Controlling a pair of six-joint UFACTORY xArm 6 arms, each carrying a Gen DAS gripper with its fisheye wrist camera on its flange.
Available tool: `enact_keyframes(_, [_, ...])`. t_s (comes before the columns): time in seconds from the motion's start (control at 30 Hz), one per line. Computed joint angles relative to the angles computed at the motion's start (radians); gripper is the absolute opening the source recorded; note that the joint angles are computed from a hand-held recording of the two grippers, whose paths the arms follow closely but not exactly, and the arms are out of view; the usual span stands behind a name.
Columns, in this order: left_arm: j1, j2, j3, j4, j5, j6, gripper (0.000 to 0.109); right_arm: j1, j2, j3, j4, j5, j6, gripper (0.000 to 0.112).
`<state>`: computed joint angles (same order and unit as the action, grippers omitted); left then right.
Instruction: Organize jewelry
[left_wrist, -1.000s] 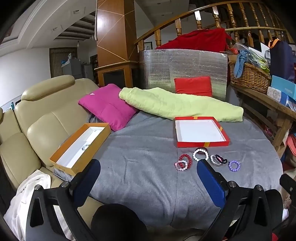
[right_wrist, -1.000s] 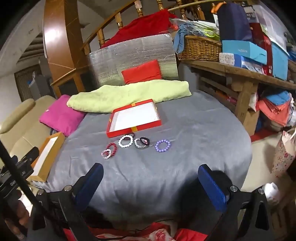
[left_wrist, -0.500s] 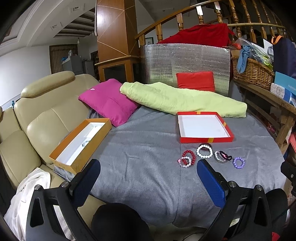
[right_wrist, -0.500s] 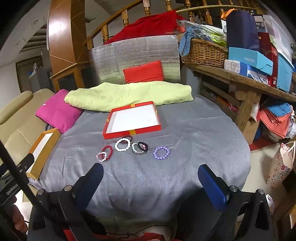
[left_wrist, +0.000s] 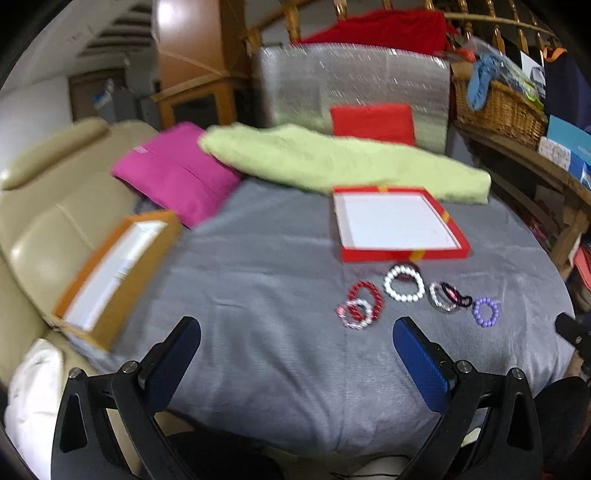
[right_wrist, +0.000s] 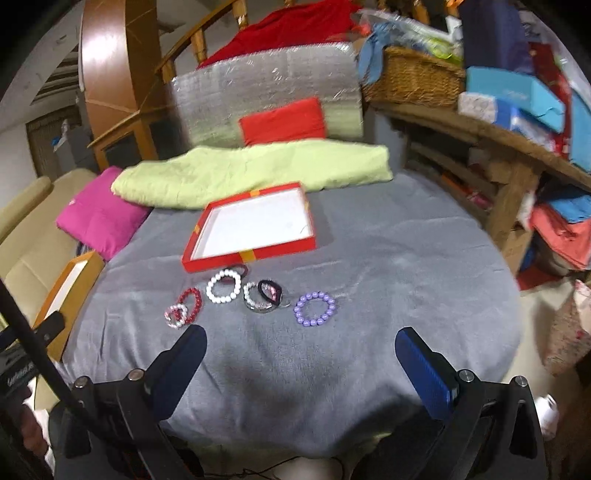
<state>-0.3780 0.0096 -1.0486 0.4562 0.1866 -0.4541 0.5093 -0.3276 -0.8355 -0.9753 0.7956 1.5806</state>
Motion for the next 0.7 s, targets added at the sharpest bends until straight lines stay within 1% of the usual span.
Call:
enact_keyframes(0.03, [-0.009,0.051,-0.038,-0.082,0.015,0.077,0.103,-0.035,0.015,0.009,0.046,-0.055,-0.047,0.103])
enact_keyframes(0.07, [-0.016,0.085,-0.062,-0.136,0.025,0.129,0.103,-0.079,0.033,0.024,0.080,-0.127,-0.090,0.103])
enact_keyframes(0.13, [-0.031,0.176,-0.139,-0.280,0.063,0.256,0.103,-0.142,0.083,0.030,0.143,-0.218,-0.180,0.103])
enact_keyframes(0.2, [-0.040,0.244,-0.201,-0.410,0.092,0.364,0.103,-0.180,0.143,0.003,0.125,-0.243,-0.199,0.102])
enact_keyframes(0.23, [-0.043,0.279,-0.239,-0.457,0.117,0.405,0.103,-0.197,0.169,-0.011,0.103,-0.255,-0.190,0.102])
enact_keyframes(0.27, [-0.046,0.309,-0.273,-0.485,0.142,0.433,0.103,-0.216,0.202,-0.024,0.119,-0.270,-0.209,0.102])
enact_keyframes(0.33, [-0.047,0.356,-0.327,-0.548,0.182,0.494,0.103,-0.240,0.254,-0.050,0.174,-0.275,-0.267,0.100])
enact_keyframes(0.37, [-0.046,0.381,-0.356,-0.572,0.201,0.511,0.101,-0.254,0.281,-0.069,0.194,-0.269,-0.299,0.098])
enact_keyframes(0.47, [-0.042,0.451,-0.441,-0.632,0.266,0.549,0.087,-0.283,0.343,-0.110,0.254,-0.267,-0.375,0.093])
enact_keyframes(0.53, [-0.041,0.498,-0.501,-0.678,0.319,0.581,0.082,-0.299,0.373,-0.125,0.289,-0.280,-0.418,0.090])
enact_keyframes(0.57, [-0.040,0.517,-0.521,-0.683,0.333,0.582,0.075,-0.305,0.384,-0.130,0.309,-0.283,-0.441,0.084])
enact_keyframes(0.6, [-0.038,0.528,-0.535,-0.685,0.341,0.586,0.070,-0.306,0.393,-0.136,0.320,-0.276,-0.450,0.083])
enact_keyframes(0.63, [-0.037,0.542,-0.549,-0.680,0.344,0.581,0.068,-0.305,0.395,-0.138,0.291,-0.270,-0.433,0.083])
enact_keyframes(0.7, [-0.041,0.546,-0.550,-0.689,0.321,0.594,0.066,-0.301,0.398,-0.142,0.241,-0.258,-0.414,0.075])
